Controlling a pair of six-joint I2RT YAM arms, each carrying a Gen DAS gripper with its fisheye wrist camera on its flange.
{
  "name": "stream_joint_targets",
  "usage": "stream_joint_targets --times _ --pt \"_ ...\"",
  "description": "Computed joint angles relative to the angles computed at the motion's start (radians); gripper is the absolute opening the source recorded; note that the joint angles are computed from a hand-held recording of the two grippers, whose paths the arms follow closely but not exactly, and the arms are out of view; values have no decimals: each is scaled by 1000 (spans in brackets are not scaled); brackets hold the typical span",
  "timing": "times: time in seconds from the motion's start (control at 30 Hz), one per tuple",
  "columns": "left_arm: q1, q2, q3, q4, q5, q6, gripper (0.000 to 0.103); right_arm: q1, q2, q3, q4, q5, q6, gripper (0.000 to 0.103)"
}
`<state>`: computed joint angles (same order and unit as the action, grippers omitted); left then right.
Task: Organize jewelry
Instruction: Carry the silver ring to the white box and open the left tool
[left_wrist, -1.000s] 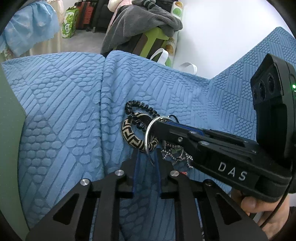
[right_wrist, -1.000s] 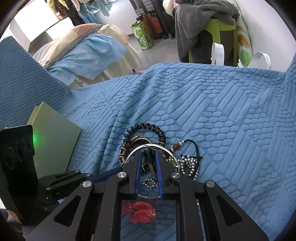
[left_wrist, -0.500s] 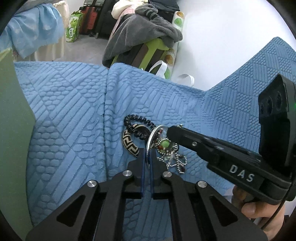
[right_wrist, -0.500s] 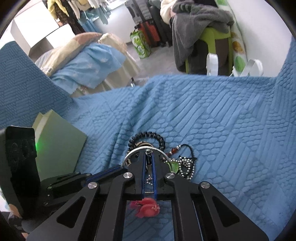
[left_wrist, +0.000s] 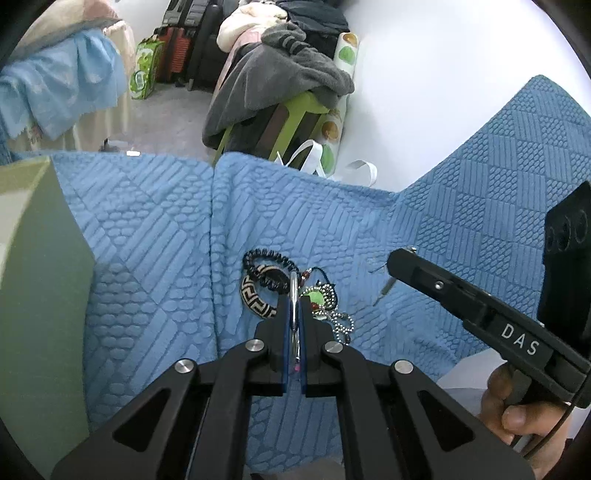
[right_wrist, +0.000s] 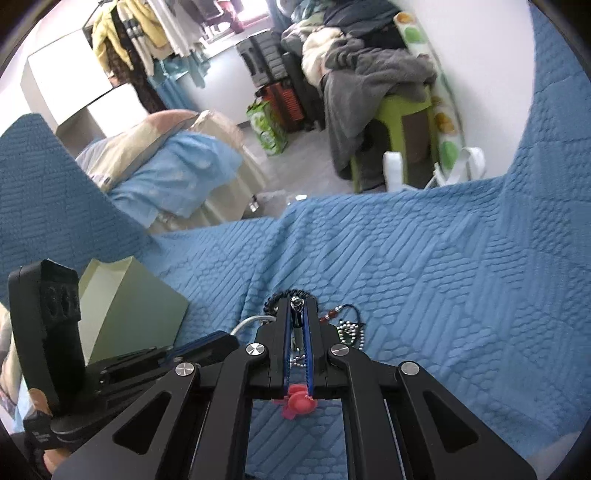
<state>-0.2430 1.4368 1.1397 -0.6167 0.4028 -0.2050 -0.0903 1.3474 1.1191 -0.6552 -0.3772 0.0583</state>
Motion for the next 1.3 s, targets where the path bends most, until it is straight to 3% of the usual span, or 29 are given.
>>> stream_joint_targets --times 0.33,0.67,1.0,1.3 --pt "48 -32 172 -210 -4 82 3 49 -45 88 -119 130 16 4" --pt "189 41 515 -462 44 216 3 87 -24 287 -226 144 29 4" --pt "368 92 751 -653 98 371 3 315 68 578 -314 272 127 5" --pt "563 139 828 -757 160 537 3 527 182 706 -323 374 218 5"
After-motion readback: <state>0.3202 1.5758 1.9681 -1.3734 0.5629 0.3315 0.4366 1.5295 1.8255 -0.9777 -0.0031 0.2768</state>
